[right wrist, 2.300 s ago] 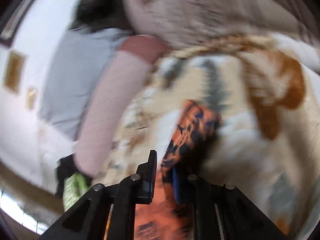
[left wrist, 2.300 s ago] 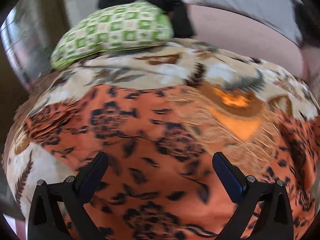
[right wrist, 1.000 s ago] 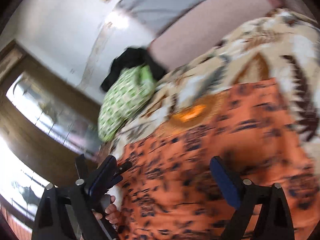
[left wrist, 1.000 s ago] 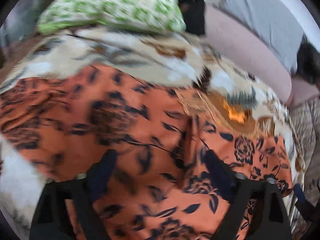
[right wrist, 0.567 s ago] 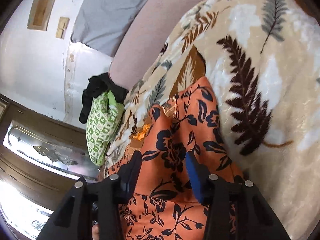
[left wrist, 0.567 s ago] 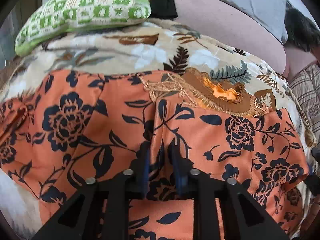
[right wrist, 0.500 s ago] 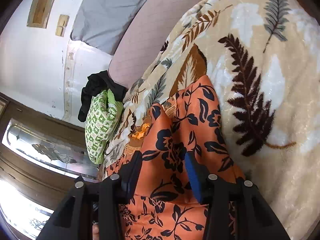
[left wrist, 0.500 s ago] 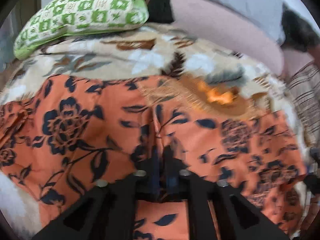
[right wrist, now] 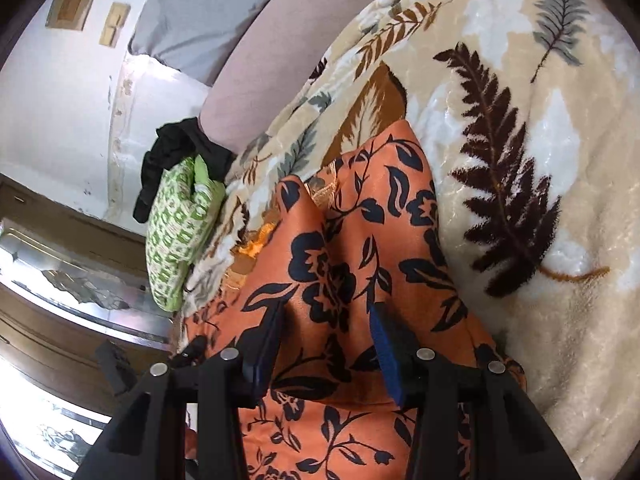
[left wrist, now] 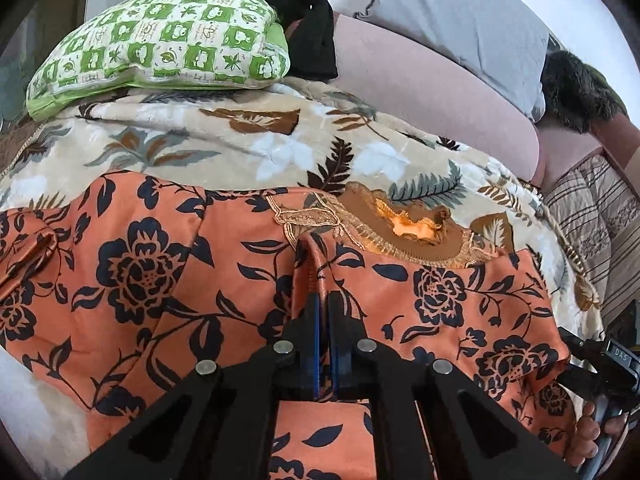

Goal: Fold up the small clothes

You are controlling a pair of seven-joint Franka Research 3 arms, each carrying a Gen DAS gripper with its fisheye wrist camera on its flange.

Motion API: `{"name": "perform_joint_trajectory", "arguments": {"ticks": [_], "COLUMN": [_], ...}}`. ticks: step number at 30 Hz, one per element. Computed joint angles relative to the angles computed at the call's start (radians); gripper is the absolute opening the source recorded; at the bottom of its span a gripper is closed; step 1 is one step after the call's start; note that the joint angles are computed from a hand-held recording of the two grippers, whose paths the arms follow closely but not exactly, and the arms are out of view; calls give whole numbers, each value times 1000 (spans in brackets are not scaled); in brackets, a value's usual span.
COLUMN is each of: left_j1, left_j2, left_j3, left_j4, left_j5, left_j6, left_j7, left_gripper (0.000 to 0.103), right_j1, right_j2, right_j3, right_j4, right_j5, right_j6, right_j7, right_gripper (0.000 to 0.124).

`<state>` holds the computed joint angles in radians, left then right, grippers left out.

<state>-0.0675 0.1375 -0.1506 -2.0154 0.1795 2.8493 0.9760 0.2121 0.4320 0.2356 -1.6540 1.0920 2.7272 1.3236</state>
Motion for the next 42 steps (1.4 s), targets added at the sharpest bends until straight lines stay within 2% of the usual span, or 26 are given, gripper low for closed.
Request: {"name": "perform_joint_trajectory", "arguments": {"ticks": [3,4,5,7,9,10,11,16,17,20,22,24,27,29,30,31,32,34,37,42], "left_j1": [13,24,30,16,-18,-28,-40,-54,-64,-57,-25,-7,-14,-23,-27,-32,-40,-42,-37,-46], "left_j2": [37,50,58,60,61,61,58,-6,-27,-70,-92,-86,-52,-31,-26,-24,-31,-58,-91,-98], "left_j3": [-28,-43,-51,-41,-8,3,16,69,90,96,80,59,40,35,34,33,32,31,20,2], "left_j4": [49,63,68,59,64,65,64,5,1,0,-18,-8,50,82,90,99,101,77,49,44], "left_j5": [-86,-137,-175,-162,-67,-30,14,216,313,521,520,473,488,502,509,520,547,581,576,605], "left_j6": [-89,-110,-114,-90,-100,-103,-102,-11,-25,-104,-107,-152,-341,-442,-472,-504,-538,-544,-524,-529], "left_j7": [75,113,137,126,61,31,-9,-223,-309,-484,-475,-417,-413,-421,-422,-428,-450,-480,-472,-465], "left_gripper": [6,12,17,18,17,7,4,3,3,3,3,3,4,4,4,4,4,4,4,4], "right_j1": [9,9,8,11,13,12,13,6,6,5,19,45,96,120,143,146,147,179,183,210], "right_j2": [6,8,7,4,2,2,2,-1,-1,-2,-7,-15,-28,-14,4,14,12,3,-17,-11], "right_j3": [-11,-10,-9,-10,-10,-10,-10,-5,-4,-5,-15,-33,-64,-90,-124,-130,-127,-158,-150,-165], "right_j4": [0,-2,-3,-7,-9,-10,-9,-11,-12,-13,-20,-27,-43,-24,2,9,2,4,-21,13], "right_j5": [-28,-29,-31,-44,-53,-55,-58,-54,-50,-48,-74,-134,-273,-378,-460,-499,-521,-632,-687,-776], "right_j6": [-4,-3,-1,4,7,7,6,2,2,4,22,52,130,91,22,1,19,17,75,108], "right_j7": [38,43,44,45,51,52,56,57,57,53,68,90,132,187,259,285,293,339,356,421], "right_gripper": [47,47,47,47,47,47,47,48,48,48,48,48,48,48,48,48,48,48,48,48]}}
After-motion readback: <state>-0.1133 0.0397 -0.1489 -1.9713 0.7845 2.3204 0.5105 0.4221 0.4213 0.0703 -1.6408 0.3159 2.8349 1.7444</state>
